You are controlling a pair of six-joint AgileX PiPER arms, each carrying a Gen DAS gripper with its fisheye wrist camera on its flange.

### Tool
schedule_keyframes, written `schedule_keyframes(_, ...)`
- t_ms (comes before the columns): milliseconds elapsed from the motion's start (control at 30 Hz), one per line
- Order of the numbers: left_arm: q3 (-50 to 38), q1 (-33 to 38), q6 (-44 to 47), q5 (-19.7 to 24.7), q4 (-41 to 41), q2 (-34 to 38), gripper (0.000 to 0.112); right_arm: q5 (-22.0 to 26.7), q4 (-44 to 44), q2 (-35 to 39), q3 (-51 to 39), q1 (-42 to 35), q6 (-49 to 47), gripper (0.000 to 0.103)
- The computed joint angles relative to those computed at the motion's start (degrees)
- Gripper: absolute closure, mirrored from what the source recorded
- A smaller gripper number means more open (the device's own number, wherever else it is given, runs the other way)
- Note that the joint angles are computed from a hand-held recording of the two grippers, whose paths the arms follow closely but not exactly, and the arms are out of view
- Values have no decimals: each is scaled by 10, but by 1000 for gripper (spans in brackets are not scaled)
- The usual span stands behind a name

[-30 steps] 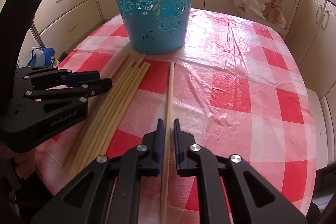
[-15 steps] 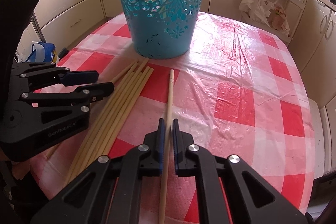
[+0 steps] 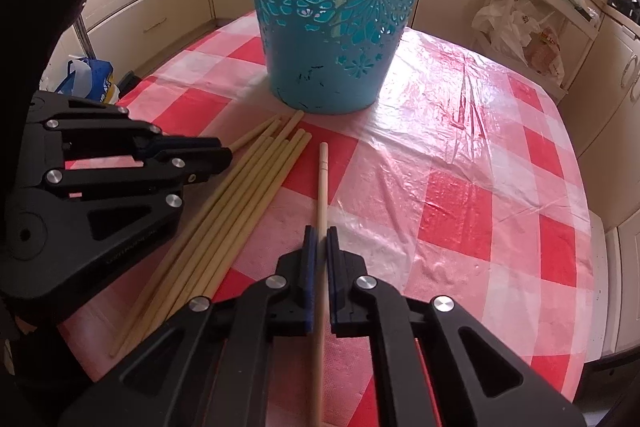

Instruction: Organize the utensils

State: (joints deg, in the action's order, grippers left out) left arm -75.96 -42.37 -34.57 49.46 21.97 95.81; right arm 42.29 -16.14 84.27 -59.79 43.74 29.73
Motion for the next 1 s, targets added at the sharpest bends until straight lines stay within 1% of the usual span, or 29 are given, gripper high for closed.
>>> schedule_keyframes(33,5,0,4,-5,-5,-4,108,-4,5,-6,6,-2,3,97)
schedule_keyframes(100,32,3,-5,-35,-12,-33,108,-23,14,-28,29,-7,22,97)
schedule_keyframes(167,60,2,-30,-65,4,-67,108,-64,20,-65,70,-13,49,97)
schedule_keyframes(200,81,4,-44,-89,14,-97,108,-94,18,-85,93,-15,64,97)
schedule_keyframes(267,110,8,-66,-130,35,-146,108,-138,-20,-118,130,-11,125,97)
schedule_keyframes(333,132,13,-97,-174,73,-201,108,-178,-56,-140,157,-11,178,97)
schedule_keyframes(400,127,21,-118,-203,103,-231,108,-196,-91,-150,170,-13,225,97)
schedule_keyframes(467,96,30,-142,-223,142,-241,108,-212,-92,-155,177,-22,238,97)
schedule_keyframes(500,72,35,-152,-233,161,-234,108,-218,-72,-155,179,-29,220,97)
schedule_keyframes(567,31,46,-163,-252,186,-214,108,-230,-63,-162,186,-38,216,97)
schedule_keyframes(600,8,51,-186,-265,215,-197,108,-234,-61,-165,189,-40,216,97)
schedule_keyframes(667,-38,56,-200,-269,236,-161,108,-241,-78,-171,194,-41,235,97)
schedule_keyframes(800,-134,71,-264,-274,286,-75,108,-254,-71,-179,202,-46,232,97)
schedule_keyframes(867,-177,76,-311,-275,323,-42,108,-259,-55,-181,205,-53,216,97)
schedule_keyframes(933,-221,80,-362,-267,371,-5,108,-262,-78,-183,208,-50,239,97)
schedule_keyframes(1000,-247,86,-353,-261,359,19,108,-262,-105,-186,209,-44,267,97)
